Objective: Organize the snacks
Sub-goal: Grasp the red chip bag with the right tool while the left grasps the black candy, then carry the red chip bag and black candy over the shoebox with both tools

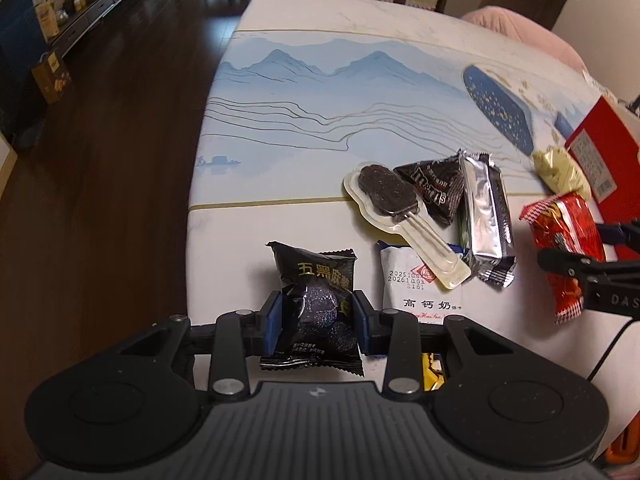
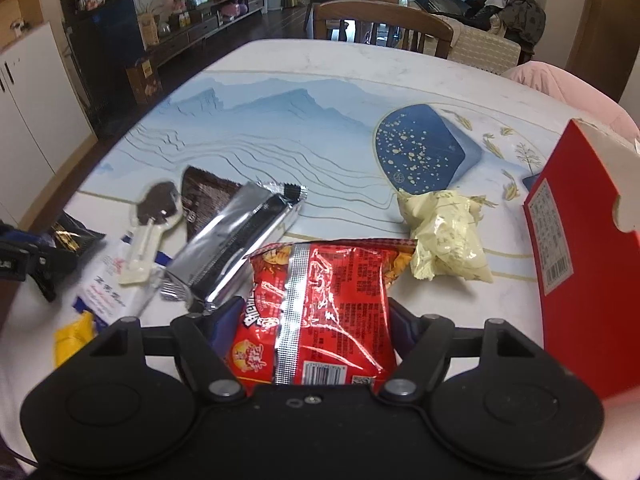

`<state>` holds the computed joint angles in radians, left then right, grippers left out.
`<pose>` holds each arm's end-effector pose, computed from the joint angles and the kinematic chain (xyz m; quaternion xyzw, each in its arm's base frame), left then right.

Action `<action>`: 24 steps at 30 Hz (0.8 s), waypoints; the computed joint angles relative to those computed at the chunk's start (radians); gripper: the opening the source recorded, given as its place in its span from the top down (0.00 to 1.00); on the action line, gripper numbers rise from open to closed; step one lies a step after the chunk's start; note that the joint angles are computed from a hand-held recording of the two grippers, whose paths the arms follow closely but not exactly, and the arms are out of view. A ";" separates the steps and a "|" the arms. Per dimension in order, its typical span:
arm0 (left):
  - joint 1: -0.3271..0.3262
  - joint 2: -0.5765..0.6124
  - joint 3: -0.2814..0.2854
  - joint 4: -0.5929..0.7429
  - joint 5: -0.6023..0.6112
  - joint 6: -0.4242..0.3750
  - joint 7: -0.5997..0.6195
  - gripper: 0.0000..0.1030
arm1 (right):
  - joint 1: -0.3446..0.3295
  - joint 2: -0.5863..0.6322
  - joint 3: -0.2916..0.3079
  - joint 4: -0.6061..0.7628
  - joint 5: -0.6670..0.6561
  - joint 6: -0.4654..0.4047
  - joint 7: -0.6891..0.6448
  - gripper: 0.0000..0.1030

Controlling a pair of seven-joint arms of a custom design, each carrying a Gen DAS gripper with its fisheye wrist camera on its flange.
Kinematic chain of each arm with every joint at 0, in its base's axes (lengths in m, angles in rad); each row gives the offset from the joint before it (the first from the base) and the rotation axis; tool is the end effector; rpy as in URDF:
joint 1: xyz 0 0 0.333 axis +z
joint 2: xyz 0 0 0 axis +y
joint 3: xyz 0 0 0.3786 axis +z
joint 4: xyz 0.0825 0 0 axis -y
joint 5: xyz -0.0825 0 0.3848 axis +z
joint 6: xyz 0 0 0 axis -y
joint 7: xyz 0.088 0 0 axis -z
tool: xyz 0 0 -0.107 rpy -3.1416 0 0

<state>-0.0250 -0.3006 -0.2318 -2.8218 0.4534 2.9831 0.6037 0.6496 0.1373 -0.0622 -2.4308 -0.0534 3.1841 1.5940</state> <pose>0.3588 -0.1259 0.3881 -0.7728 0.5866 -0.1881 0.1526 0.4506 0.3068 0.3818 -0.8476 0.4355 -0.1497 0.2637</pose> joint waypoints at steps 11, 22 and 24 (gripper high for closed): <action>-0.049 -0.140 0.001 -0.025 -0.073 -0.044 -0.031 0.66 | -0.244 -0.150 0.348 -0.043 0.695 -0.012 -0.569 0.29; -0.092 -0.200 -0.054 0.080 -0.069 -0.102 -0.076 0.66 | -0.091 -0.297 0.150 -0.065 0.843 -0.033 -0.735 0.29; -0.099 -0.189 -0.068 0.111 -0.058 -0.106 -0.083 0.66 | -0.091 -0.317 0.131 -0.073 0.816 -0.032 -0.726 0.29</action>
